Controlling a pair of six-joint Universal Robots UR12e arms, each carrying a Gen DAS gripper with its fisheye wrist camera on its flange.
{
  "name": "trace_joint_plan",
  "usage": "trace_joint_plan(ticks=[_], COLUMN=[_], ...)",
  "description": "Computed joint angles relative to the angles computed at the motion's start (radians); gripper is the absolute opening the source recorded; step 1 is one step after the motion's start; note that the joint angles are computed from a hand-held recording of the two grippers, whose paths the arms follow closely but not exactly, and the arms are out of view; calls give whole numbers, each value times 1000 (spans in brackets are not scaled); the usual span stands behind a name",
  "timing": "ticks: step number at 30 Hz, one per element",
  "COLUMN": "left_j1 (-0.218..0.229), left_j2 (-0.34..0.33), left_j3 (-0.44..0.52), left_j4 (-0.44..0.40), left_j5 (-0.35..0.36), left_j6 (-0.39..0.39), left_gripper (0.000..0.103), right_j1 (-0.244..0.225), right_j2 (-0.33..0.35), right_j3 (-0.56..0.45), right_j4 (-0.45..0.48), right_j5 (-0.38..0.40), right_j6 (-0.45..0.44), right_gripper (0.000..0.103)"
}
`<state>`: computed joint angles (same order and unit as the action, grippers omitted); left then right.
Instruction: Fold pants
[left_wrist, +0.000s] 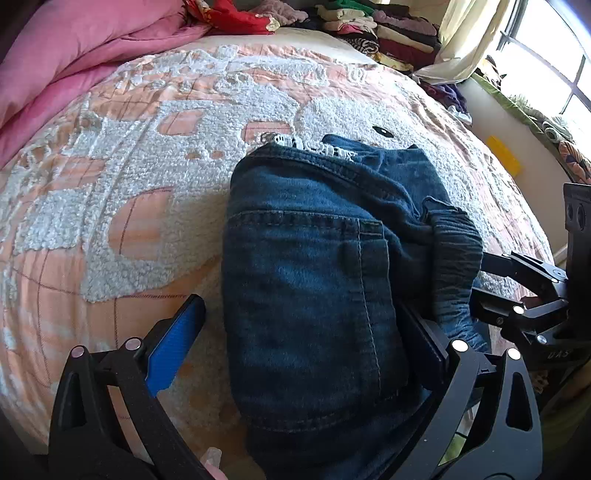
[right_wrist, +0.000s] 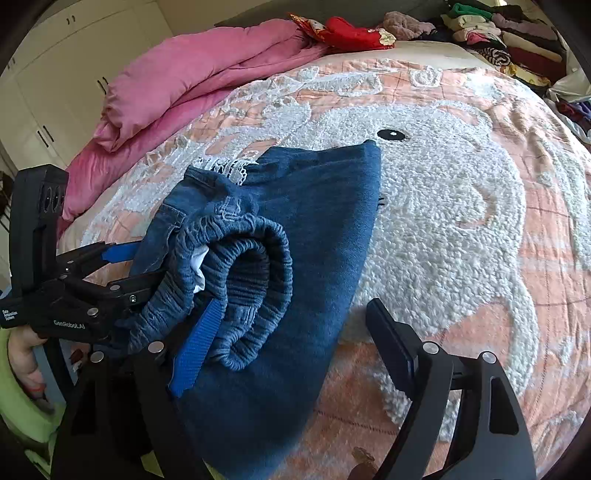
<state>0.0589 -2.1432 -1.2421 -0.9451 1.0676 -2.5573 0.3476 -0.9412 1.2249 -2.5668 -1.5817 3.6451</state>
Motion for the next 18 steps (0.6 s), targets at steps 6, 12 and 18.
trace_joint_plan(ticks=[6, 12, 18], left_j1=[0, -2, 7], left_j2=[-7, -1, 7], left_j3=[9, -6, 6], left_j4=[-17, 26, 21], left_j5=[-35, -48, -99], left_j6=[7, -14, -29], left_gripper=[76, 50, 38], right_j1=[-5, 2, 19], right_j2=[15, 28, 34], right_j3=[-11, -31, -73], right_j4=[-30, -62, -60], right_j5=[37, 49, -16], right_j6=[-7, -81, -176], right_gripper=[80, 41, 33])
